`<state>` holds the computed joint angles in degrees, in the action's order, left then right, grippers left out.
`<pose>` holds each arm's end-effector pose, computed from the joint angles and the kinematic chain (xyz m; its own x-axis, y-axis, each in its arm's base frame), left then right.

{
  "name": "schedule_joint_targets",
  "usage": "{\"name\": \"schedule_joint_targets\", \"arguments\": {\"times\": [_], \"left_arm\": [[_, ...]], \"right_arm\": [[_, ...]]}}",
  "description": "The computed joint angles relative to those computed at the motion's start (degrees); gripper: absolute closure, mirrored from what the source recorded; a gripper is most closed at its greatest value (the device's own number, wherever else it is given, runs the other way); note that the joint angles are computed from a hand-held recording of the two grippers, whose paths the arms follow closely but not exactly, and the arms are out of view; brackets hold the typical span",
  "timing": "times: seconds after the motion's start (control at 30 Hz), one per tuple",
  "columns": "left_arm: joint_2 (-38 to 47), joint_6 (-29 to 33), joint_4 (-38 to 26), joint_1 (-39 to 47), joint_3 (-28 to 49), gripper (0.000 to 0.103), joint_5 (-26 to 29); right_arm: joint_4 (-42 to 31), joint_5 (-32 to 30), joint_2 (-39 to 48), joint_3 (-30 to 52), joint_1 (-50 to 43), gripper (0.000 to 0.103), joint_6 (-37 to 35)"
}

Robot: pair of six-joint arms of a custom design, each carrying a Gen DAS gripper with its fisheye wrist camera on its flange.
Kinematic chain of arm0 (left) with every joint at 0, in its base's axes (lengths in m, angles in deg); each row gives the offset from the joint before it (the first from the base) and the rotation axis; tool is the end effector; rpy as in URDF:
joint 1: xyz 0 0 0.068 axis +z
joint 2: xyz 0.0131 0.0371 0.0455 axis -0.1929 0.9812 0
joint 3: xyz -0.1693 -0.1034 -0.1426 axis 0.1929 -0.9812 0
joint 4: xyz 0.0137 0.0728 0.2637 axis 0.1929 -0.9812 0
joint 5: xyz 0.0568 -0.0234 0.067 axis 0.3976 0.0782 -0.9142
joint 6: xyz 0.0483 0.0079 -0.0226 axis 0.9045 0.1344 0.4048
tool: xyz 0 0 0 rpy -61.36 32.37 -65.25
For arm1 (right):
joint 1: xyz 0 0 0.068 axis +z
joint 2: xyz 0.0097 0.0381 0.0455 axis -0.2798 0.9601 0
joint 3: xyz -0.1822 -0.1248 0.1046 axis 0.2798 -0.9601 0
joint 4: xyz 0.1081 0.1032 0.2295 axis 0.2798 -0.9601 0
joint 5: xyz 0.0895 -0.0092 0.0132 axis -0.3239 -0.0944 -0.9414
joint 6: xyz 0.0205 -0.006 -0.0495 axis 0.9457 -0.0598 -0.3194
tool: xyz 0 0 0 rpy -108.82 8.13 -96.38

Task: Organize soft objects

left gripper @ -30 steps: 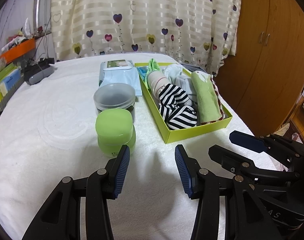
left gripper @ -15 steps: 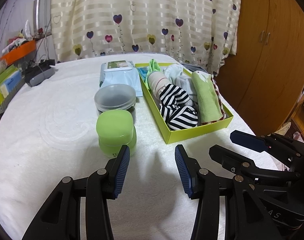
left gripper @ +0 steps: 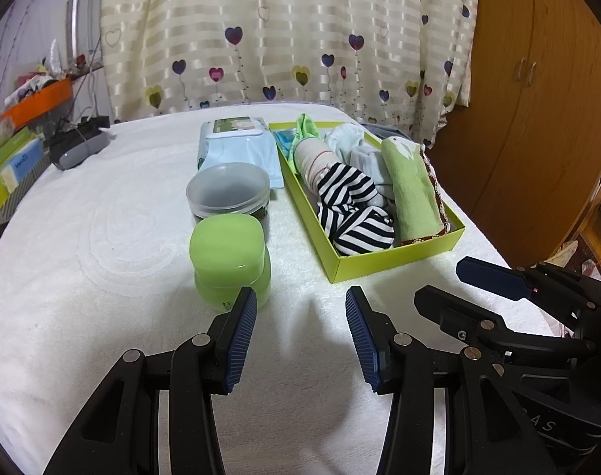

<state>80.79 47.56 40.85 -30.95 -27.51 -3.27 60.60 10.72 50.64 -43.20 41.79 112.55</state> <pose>0.1607 -0.0575 0.0900 -0.6863 0.1054 -0.7196 0.2397 0.9669 -0.0871 0.1478 0.2037 0.1106 -0.6899 -0.0999 -0.7170 -0.2013 0.9778 0.0575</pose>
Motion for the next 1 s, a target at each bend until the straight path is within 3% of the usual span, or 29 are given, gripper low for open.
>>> {"name": "schedule_joint_targets", "arguments": {"times": [0.6, 1.0], "left_arm": [[1.63, -0.89, 0.9, -1.56, 0.54, 0.057, -1.29], [0.8, 1.74, 0.7, 1.53, -0.06, 0.057, 0.69]], "right_arm": [[-0.16, -0.1, -0.24, -0.07, -0.16, 0.055, -0.12], [1.24, -0.49, 0.62, -0.61, -0.58, 0.055, -0.17]]}}
